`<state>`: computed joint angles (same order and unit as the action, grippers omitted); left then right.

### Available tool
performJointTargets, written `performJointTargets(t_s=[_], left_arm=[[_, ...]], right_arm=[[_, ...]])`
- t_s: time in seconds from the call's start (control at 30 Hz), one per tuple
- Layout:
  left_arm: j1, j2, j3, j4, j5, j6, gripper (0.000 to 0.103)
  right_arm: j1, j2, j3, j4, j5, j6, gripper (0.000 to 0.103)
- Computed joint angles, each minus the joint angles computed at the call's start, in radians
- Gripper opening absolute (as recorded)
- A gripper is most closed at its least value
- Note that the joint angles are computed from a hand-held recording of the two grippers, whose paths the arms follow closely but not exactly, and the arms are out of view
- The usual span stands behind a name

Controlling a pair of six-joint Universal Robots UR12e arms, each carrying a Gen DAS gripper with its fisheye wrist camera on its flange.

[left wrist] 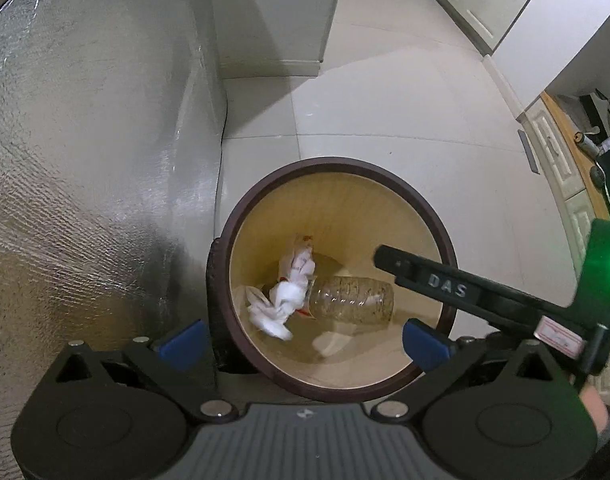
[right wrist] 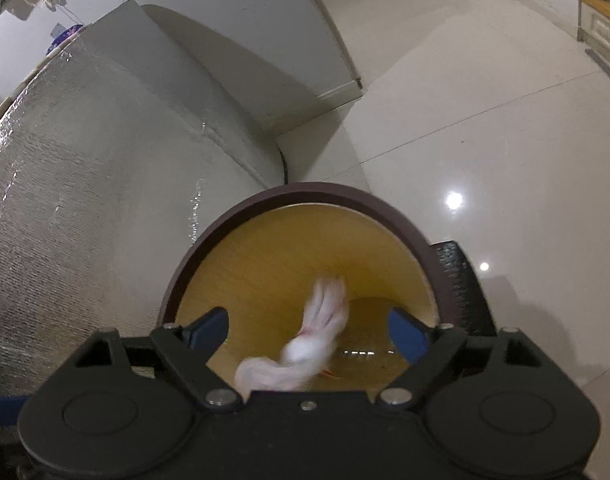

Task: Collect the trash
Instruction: 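Open the left tool over the wastebasket while the right tool releases the bag, then lift both tools away from the wastebasket back toward the table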

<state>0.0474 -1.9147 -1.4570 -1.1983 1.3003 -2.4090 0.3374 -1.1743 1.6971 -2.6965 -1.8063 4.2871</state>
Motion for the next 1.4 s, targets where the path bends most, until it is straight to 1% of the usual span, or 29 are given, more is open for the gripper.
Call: performJointTargets(t_s=[0.1, 0.37, 0.43, 0.47, 0.63, 0.73, 0.8, 0.9, 1.07, 1.2, 1.4], left_arm=[[0.001, 0.0, -0.001, 0.006, 0.006, 0.002, 0.103], [0.002, 0.004, -0.012, 0.046, 0.029, -0.039, 0.103], [0.004, 0.005, -0.015, 0.052, 0.029, -0.034, 0.103], [0.003, 0.007, -0.018, 0.059, 0.031, -0.031, 0.103], [0.006, 0.012, -0.025, 0.074, 0.039, -0.026, 0.103], [0.011, 0.014, -0.024, 0.072, 0.033, -0.025, 0.103], [0.016, 0.019, -0.029, 0.074, 0.026, -0.02, 0.103], [0.029, 0.036, -0.037, 0.059, -0.001, -0.008, 0.103], [0.05, 0.062, -0.052, 0.063, -0.05, 0.008, 0.103], [0.065, 0.081, -0.063, 0.068, -0.081, 0.013, 0.103], [0.096, 0.119, -0.093, 0.081, -0.127, 0.043, 0.103]], right_arm=[[0.007, -0.013, -0.006, 0.048, -0.009, -0.032, 0.088], [0.033, -0.025, -0.036, 0.177, -0.024, -0.117, 0.088], [0.041, -0.03, -0.04, 0.193, -0.031, -0.128, 0.089], [0.042, -0.033, -0.041, 0.198, -0.032, -0.13, 0.092], [0.055, -0.054, -0.033, 0.219, -0.058, -0.112, 0.099], [0.068, -0.065, -0.036, 0.248, -0.096, -0.1, 0.103], [0.078, -0.074, -0.037, 0.268, -0.119, -0.088, 0.103], [0.093, -0.086, -0.036, 0.282, -0.149, -0.066, 0.103], [0.114, -0.106, -0.036, 0.309, -0.189, -0.031, 0.103], [0.13, -0.118, -0.041, 0.332, -0.226, -0.016, 0.103], [0.158, -0.144, -0.05, 0.361, -0.286, -0.005, 0.103]])
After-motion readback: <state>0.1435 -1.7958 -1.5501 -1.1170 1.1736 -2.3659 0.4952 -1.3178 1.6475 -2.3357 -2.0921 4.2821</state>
